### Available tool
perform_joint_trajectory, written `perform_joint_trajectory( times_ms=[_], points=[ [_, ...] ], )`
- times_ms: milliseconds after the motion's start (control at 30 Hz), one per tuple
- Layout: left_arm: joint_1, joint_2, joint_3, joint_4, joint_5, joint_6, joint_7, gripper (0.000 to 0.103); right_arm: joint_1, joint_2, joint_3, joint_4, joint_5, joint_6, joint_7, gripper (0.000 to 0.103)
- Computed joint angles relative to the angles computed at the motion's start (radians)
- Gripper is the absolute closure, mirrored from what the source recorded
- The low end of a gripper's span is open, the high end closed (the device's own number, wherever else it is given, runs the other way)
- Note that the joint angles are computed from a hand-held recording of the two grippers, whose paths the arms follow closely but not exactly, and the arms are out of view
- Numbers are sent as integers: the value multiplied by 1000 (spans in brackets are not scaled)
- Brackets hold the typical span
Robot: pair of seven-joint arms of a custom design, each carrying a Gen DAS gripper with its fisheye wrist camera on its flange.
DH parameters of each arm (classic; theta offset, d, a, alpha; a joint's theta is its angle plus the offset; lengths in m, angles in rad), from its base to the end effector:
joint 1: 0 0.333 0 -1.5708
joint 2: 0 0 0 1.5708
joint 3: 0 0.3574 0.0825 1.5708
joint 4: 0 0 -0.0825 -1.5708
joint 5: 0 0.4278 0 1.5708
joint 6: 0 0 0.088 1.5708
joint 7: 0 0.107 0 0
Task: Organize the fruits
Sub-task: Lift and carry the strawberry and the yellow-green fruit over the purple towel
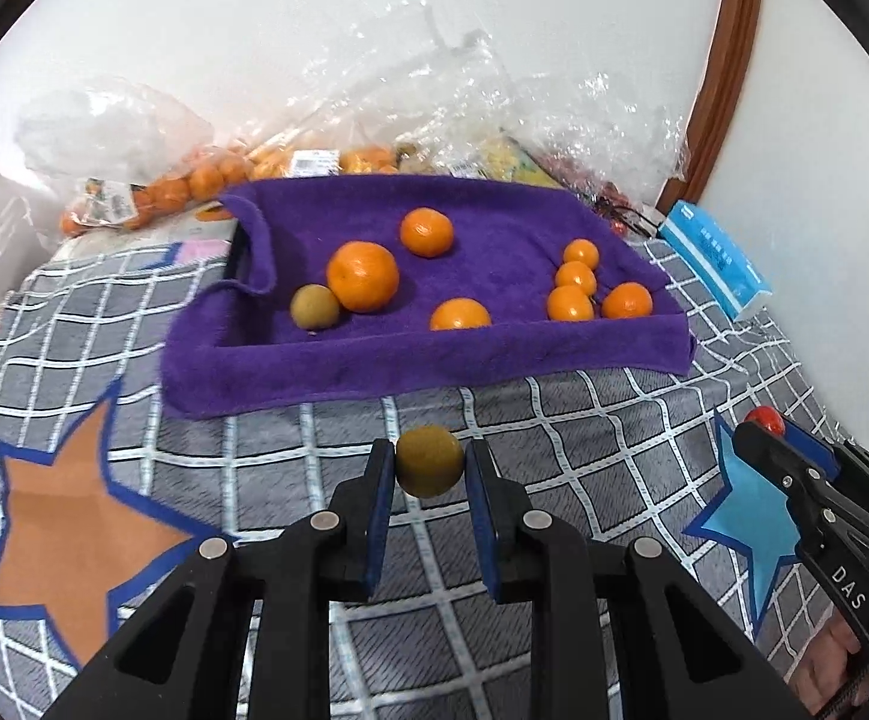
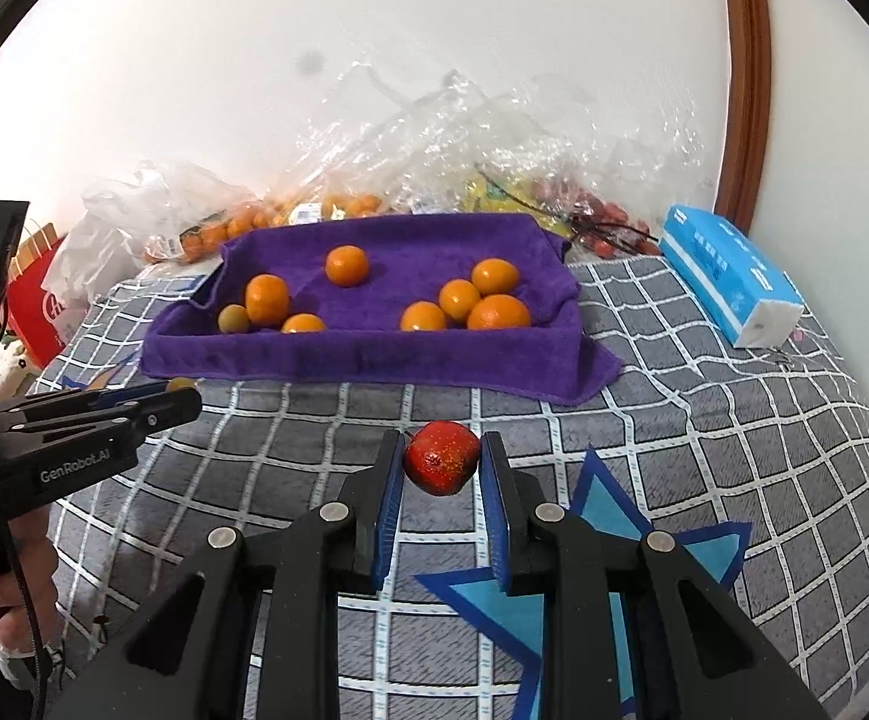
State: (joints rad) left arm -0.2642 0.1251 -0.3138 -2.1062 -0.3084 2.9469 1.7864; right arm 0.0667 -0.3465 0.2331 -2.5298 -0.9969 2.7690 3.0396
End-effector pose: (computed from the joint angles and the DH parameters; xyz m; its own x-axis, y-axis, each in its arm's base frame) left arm 0.5577 -0.3325 0.4576 -0.5171 -0.8444 0.1400 -0.6864 0.3115 -0.6571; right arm 0.4436 0.1784 0.4548 -0.2780 -0.9585 -0.0630 -0.6382 0.2333 -0.7336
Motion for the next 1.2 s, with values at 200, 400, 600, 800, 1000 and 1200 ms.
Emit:
perform_joint_trajectory(
  times_ms=[200, 400, 600, 800, 1000, 1200],
  points=[
    [9, -45, 6, -26, -51, 10, 27, 80, 13, -11, 8, 22, 8, -25, -14, 78],
    [4, -81, 26, -42, -93, 2, 44, 80, 20, -11, 9, 46, 14, -37, -31, 78],
    [-5, -95, 52, -34, -28, -9, -22, 80, 25, -8, 7, 73, 29, -42, -58, 78],
    [-5, -111, 61, -25, 11, -15, -61, 80, 23, -7, 6, 94, 34, -47, -73, 78],
    [-6, -116, 65, -15, -7, -34, -55, 80, 22, -7, 3, 105, 42, -45, -81, 78],
    [-5, -111, 67, 3, 36, -40, -92, 80, 17, -1, -5, 113, 58, -35, -99, 78]
  ],
)
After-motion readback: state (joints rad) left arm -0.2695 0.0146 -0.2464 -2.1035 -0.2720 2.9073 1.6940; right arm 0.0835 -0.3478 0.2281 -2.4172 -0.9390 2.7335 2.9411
